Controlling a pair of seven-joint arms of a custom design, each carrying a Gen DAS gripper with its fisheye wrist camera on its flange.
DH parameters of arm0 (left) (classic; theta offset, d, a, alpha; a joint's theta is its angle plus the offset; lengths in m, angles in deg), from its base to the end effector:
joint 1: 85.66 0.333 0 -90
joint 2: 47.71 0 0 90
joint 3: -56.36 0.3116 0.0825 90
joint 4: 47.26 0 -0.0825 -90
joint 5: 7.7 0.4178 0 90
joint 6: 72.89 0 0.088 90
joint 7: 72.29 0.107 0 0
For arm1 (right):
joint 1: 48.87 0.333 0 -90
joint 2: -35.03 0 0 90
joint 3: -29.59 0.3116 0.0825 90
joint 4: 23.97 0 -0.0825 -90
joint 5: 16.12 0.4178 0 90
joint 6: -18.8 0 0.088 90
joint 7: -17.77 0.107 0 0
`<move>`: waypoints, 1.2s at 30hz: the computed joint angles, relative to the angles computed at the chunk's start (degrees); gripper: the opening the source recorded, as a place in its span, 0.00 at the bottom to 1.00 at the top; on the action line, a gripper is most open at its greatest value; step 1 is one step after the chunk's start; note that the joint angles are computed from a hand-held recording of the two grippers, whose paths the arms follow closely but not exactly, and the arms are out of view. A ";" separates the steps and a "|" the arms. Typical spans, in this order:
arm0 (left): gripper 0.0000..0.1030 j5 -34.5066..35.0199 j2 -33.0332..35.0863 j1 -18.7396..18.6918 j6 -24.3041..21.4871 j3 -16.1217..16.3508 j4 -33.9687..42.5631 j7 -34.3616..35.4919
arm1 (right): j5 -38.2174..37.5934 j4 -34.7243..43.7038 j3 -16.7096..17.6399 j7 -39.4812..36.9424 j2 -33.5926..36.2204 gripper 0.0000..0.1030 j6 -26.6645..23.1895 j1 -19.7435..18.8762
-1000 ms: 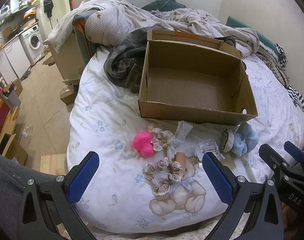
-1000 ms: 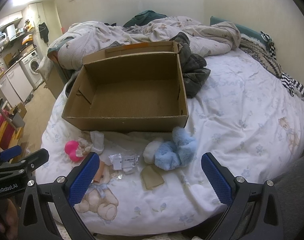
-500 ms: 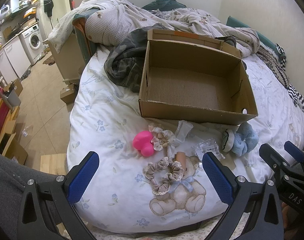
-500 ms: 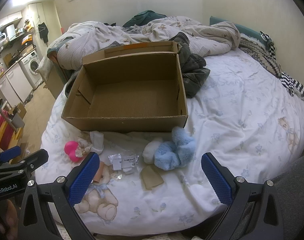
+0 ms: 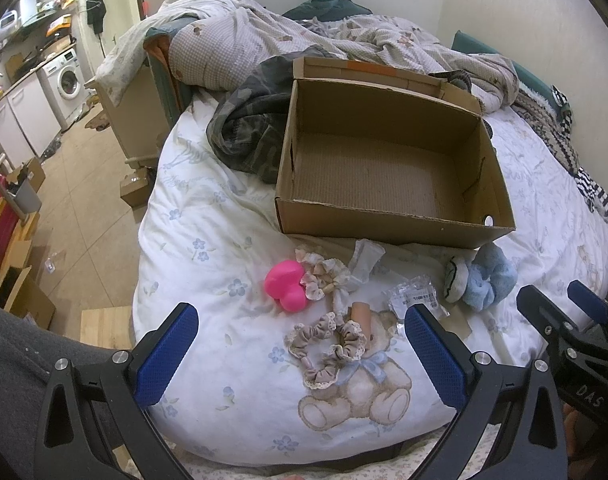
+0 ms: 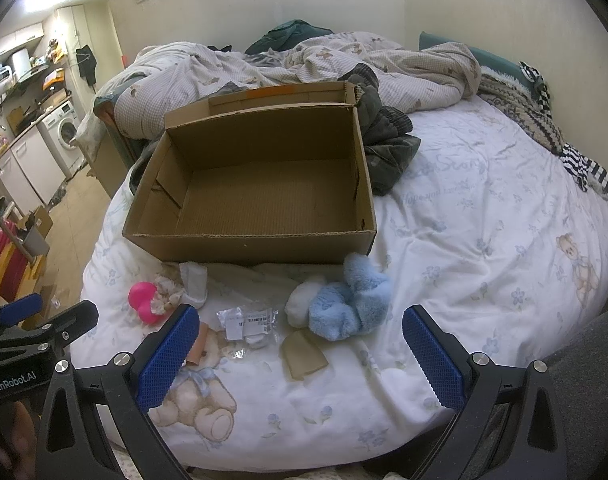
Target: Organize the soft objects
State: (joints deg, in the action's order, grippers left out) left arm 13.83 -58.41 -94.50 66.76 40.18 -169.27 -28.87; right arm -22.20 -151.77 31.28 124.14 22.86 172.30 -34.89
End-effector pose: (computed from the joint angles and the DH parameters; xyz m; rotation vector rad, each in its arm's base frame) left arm 0.5158 -0.2477 0.5229 -2.0042 1.7421 -0.5623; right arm 0.5404 0.1558 0.5180 -1.8676 1.7447 -0.5208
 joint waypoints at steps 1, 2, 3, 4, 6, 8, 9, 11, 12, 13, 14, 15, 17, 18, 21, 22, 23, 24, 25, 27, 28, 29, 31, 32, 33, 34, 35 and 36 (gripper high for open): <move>1.00 0.03 -0.04 -0.04 -0.03 -0.05 0.00 -0.11 | 0.03 -0.02 0.01 0.01 -0.03 1.00 0.01 0.01; 1.00 0.06 -0.08 -0.07 0.01 -0.07 -0.06 -0.15 | 0.05 -0.01 0.01 0.02 -0.05 1.00 0.04 0.01; 1.00 0.07 -0.11 -0.11 -0.06 -0.11 -0.09 -0.16 | 0.07 0.00 0.01 0.06 -0.04 1.00 0.10 0.01; 1.00 0.00 -0.08 -0.13 -0.24 -0.08 0.04 -0.08 | -0.04 -0.07 0.02 0.29 -0.06 1.00 0.21 -0.10; 1.00 -0.04 -0.14 -0.21 -0.54 -0.14 0.08 -0.08 | -0.09 -0.17 -0.02 0.44 -0.15 1.00 0.35 -0.17; 1.00 -0.02 -0.10 -0.29 -0.69 -0.20 0.24 -0.16 | -0.14 -0.23 -0.06 0.47 -0.18 1.00 0.42 -0.22; 1.00 0.11 -0.06 -0.27 -0.60 -0.20 0.24 -0.24 | -0.14 -0.25 -0.09 0.47 -0.18 1.00 0.45 -0.24; 1.00 0.33 0.11 -0.35 -0.75 -0.29 0.44 -0.30 | -0.10 -0.16 -0.07 0.52 -0.17 1.00 0.26 -0.23; 1.00 0.29 0.18 -0.48 -0.89 -0.32 0.53 -0.10 | -0.07 -0.11 -0.08 0.42 -0.15 1.00 0.20 -0.18; 1.00 0.14 0.32 -0.52 -0.96 -0.19 0.74 0.23 | 0.07 -0.09 -0.13 0.28 -0.18 1.00 0.13 -0.15; 1.00 0.08 0.36 -0.55 -1.04 -0.14 0.81 0.33 | 0.03 -0.10 -0.09 0.38 -0.17 1.00 0.17 -0.17; 1.00 -0.20 0.41 -0.63 -1.24 -0.07 1.00 0.55 | 0.10 -0.05 -0.11 0.39 -0.17 1.00 0.09 -0.17; 1.00 -0.56 0.41 -0.69 -1.28 0.01 0.93 0.37 | 0.58 -0.21 -0.26 0.26 -0.22 1.00 0.60 -0.09; 1.00 -1.37 0.62 -0.84 -1.85 0.13 1.33 0.82 | 1.19 -0.04 -0.44 0.13 -0.13 1.00 0.54 0.00; 1.00 -1.59 1.37 -0.82 -3.92 0.28 2.87 1.39 | 5.42 1.10 -1.70 -2.57 0.62 1.00 -0.34 0.82; 1.00 -1.21 1.61 -0.80 -4.62 0.27 3.39 1.20 | 6.12 1.85 -1.84 -3.02 0.95 1.00 -1.16 0.72; 1.00 -1.21 1.83 -0.81 -5.15 0.41 3.88 1.36 | 7.01 2.45 -1.95 -3.40 1.24 1.00 -1.75 0.65; 1.00 -1.40 2.06 -0.90 -5.59 0.51 4.30 1.48 | 8.52 3.17 -2.23 -4.23 1.54 1.00 -2.32 0.74; 1.00 -1.92 2.22 -0.97 -5.89 0.78 4.67 2.00 | 9.61 3.69 -2.36 -4.87 1.83 1.00 -2.74 0.70; 1.00 -2.80 2.82 -1.05 -6.74 1.19 5.82 3.09 | 11.58 4.46 -2.52 -6.59 2.33 1.00 -3.20 0.70; 1.00 -2.91 3.04 -1.06 -7.04 1.32 6.24 3.42 | 13.12 5.11 -2.75 -8.21 2.71 1.00 -3.70 0.86; 1.00 -2.91 3.35 -1.07 -7.39 1.41 6.76 3.65 | 13.17 5.69 -2.53 -8.45 3.06 1.00 -4.33 0.62; 1.00 -3.14 4.09 -1.12 -7.96 1.66 7.88 4.23 | 10.86 7.12 -1.69 -6.95 3.87 1.00 -5.65 -0.28; 1.00 -3.22 4.41 -1.15 -8.15 1.79 8.31 4.52 | 10.11 7.92 -1.44 -6.73 4.37 1.00 -6.36 -0.52; 1.00 -3.28 4.77 -1.19 -8.45 1.91 8.84 4.78 | 10.12 8.79 -1.38 -7.28 4.91 1.00 -7.28 -0.58; 1.00 -3.37 5.15 -1.22 -8.73 2.05 9.42 5.08 | 10.39 9.71 -1.37 -7.94 5.51 1.00 -8.23 -0.65; 1.00 -3.45 5.48 -1.23 -8.91 2.22 9.91 5.37 | 11.09 10.63 -1.42 -8.82 6.13 1.00 -9.18 -0.70; 1.00 -3.54 5.92 -1.24 -9.26 2.38 10.54 5.72 | 12.00 11.38 -1.51 -9.83 6.69 1.00 -10.02 -0.81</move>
